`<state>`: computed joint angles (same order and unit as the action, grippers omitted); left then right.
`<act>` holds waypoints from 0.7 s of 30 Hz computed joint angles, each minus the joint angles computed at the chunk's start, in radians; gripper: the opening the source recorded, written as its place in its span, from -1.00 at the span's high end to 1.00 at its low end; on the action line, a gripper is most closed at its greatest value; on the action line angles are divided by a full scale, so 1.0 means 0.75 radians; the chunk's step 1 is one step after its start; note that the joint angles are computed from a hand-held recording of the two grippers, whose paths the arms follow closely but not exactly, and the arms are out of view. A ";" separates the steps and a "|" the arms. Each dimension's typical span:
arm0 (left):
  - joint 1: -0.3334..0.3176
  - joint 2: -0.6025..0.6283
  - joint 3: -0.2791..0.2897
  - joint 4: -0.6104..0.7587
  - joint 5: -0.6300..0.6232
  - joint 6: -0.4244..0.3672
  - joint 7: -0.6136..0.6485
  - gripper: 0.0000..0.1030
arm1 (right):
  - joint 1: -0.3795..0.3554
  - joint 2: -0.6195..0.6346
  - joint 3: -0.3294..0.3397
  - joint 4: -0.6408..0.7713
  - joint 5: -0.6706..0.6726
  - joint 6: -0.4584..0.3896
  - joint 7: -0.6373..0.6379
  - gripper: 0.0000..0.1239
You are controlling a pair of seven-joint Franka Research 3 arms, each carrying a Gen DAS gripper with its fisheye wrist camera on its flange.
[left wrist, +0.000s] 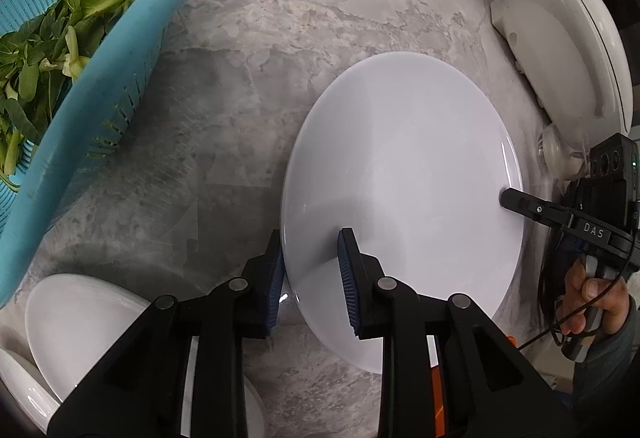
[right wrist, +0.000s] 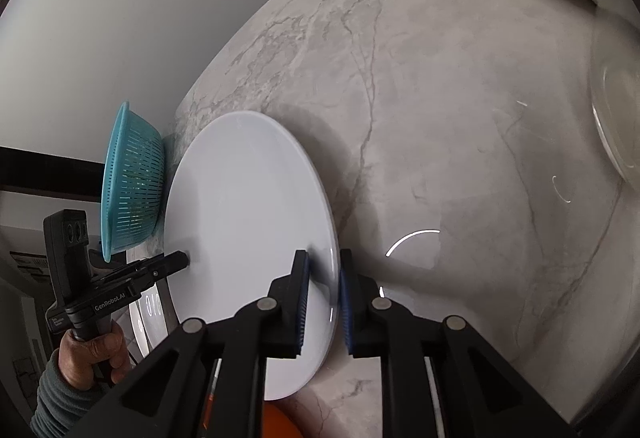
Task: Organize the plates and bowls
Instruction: 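Close the right gripper on the plate rim while the left gripper grips the opposite rim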
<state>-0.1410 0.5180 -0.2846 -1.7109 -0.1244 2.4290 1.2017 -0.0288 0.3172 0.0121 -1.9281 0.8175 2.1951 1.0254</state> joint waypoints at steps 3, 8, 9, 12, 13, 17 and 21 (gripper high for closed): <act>-0.001 0.008 -0.002 0.012 -0.004 -0.008 -0.008 0.54 | 0.002 -0.007 -0.002 -0.011 0.005 0.022 0.014 0.73; 0.003 0.007 -0.005 0.026 -0.011 -0.011 -0.001 0.54 | 0.009 -0.007 -0.004 0.004 -0.012 0.036 0.051 0.73; -0.001 0.006 -0.002 0.031 -0.005 -0.008 -0.003 0.54 | 0.009 -0.007 -0.006 0.008 -0.016 0.040 0.060 0.73; -0.007 0.017 0.003 0.063 0.009 -0.019 -0.003 0.54 | 0.011 -0.008 -0.005 0.020 -0.029 0.051 0.067 0.73; -0.009 0.020 0.005 0.072 0.016 -0.026 -0.003 0.54 | 0.010 -0.010 -0.004 0.022 -0.030 0.054 0.066 0.73; -0.010 0.037 0.004 0.104 0.021 -0.054 0.006 0.53 | 0.009 -0.010 -0.002 0.028 -0.036 0.056 0.058 0.73; -0.017 0.053 0.006 0.119 0.026 -0.068 0.002 0.53 | 0.006 -0.008 -0.006 0.029 -0.050 0.037 0.075 0.73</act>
<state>-0.1537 0.5578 -0.2799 -1.6217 -0.1052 2.3783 1.2032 -0.0240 0.3109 0.0078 -1.9067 0.7798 2.2226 1.0819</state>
